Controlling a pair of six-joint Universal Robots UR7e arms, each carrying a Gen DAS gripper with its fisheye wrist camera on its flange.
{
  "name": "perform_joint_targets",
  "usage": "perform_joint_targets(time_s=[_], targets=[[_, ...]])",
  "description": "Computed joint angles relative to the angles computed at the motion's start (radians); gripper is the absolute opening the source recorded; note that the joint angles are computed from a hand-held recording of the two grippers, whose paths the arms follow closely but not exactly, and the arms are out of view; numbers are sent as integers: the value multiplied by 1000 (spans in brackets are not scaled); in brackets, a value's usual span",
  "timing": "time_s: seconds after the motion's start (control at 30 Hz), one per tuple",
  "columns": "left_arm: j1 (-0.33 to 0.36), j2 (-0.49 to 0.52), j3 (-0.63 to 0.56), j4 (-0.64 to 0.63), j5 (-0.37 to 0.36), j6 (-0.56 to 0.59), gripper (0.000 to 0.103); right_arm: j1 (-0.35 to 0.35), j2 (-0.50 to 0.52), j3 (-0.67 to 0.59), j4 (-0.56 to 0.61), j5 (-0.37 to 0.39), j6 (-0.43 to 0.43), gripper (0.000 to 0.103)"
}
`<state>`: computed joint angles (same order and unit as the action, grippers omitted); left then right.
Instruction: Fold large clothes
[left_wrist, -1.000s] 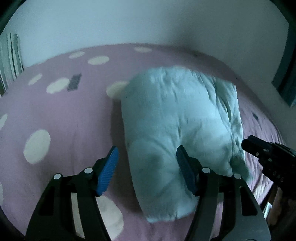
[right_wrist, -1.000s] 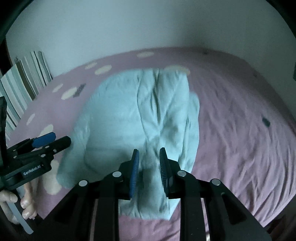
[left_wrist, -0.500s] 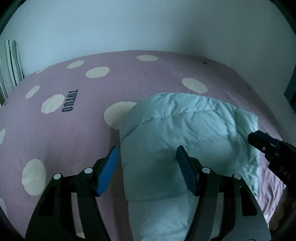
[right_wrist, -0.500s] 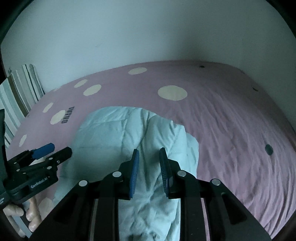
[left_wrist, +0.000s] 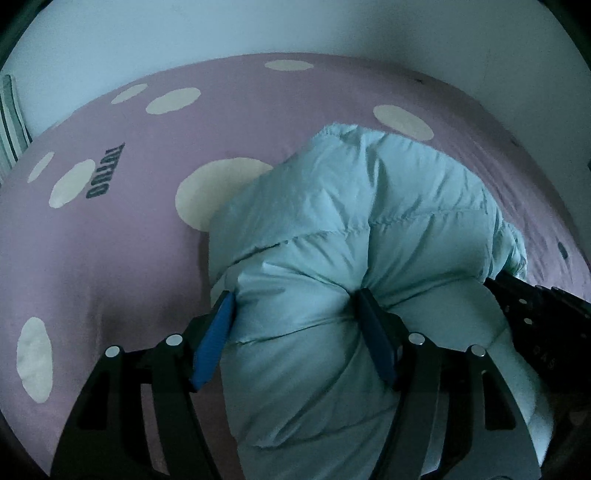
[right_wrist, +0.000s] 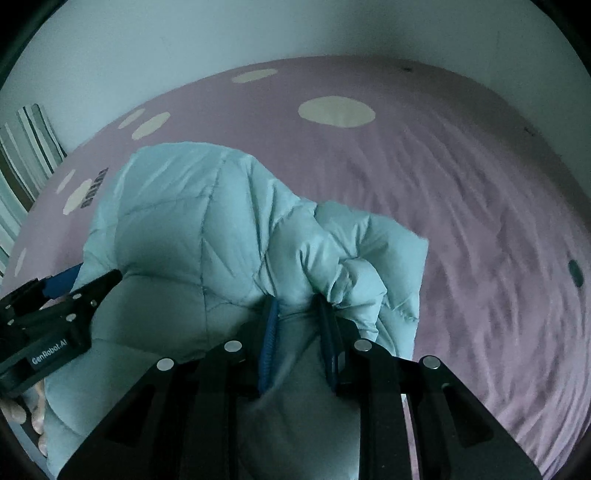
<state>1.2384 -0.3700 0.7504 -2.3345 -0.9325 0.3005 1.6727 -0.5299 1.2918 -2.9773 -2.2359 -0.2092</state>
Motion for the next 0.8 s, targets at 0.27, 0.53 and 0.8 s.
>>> perform_joint_targets(time_s=[0.27,0.53,0.8], targets=[[4,30,-26,11,20,16,69,-12,20,-6,-33,7,-7,22],[3,34,-19,-4,28,34,69,-5,41,-21,-65,-25,-40,22],[3,27,-21,2,22,40,70,4,36,11,-132,-34,-58,24]])
